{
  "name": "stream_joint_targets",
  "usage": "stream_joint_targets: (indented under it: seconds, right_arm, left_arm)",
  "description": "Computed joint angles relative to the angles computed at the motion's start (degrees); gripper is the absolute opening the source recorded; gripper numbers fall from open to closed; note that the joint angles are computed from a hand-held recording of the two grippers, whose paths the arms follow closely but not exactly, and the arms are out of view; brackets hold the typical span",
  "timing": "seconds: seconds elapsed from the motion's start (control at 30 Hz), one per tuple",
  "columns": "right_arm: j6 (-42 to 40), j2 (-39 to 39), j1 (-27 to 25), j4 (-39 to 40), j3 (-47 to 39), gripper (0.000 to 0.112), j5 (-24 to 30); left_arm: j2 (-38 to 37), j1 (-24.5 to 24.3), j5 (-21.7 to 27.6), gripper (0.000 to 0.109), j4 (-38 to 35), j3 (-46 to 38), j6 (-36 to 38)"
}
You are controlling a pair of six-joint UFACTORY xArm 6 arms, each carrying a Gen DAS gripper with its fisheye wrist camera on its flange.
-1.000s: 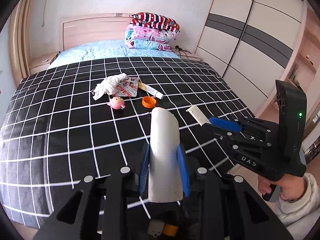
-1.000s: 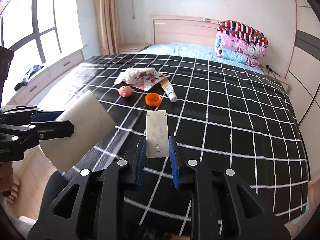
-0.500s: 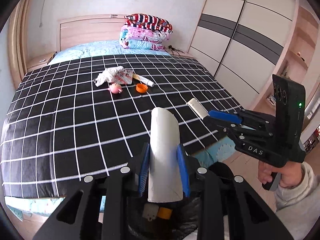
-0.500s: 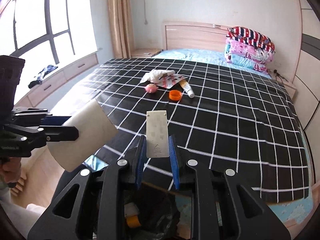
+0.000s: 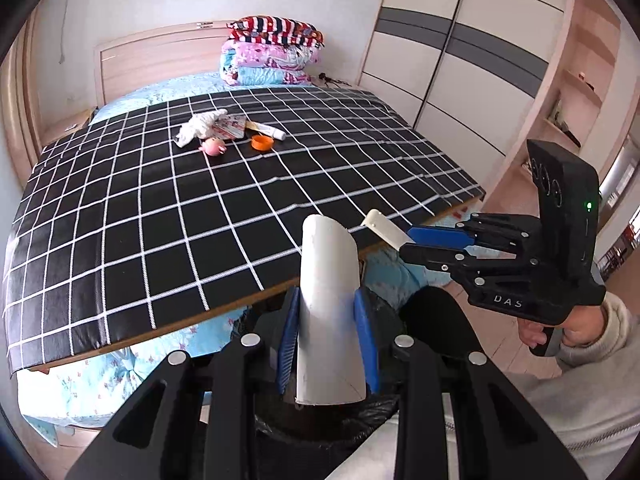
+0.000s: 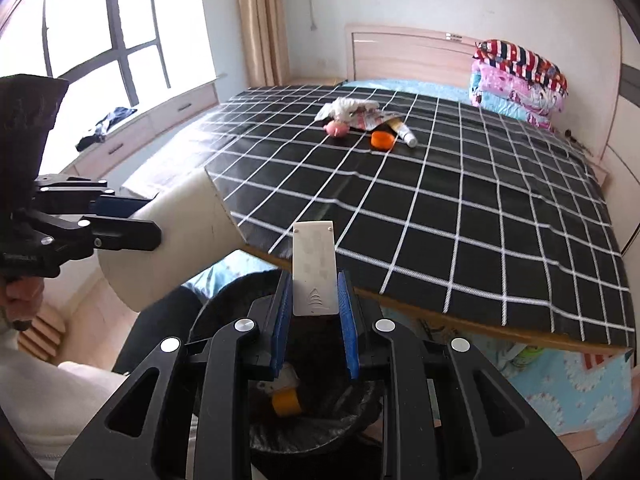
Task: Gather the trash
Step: 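Carry the tube and card down over the black trash bin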
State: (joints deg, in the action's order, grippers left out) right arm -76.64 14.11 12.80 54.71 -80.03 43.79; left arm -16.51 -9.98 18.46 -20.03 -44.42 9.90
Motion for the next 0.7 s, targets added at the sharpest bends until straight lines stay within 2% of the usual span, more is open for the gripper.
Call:
stream_joint_targets:
  seconds: [0.43, 0.7]
  right_arm:
    - [1.1, 0.2, -0.3, -6.0, 3.3, 0.023, 2.5]
    - [5.3, 3.1, 0.9, -11.9, 3.6, 0.023, 1.2]
  left_arm:
    - [6.0, -0.2, 4.4, 0.027, -4.3, -1.1, 4.6]
    - [11.5, 0.5, 6.1, 0.027, -5.1, -2.0, 4.3]
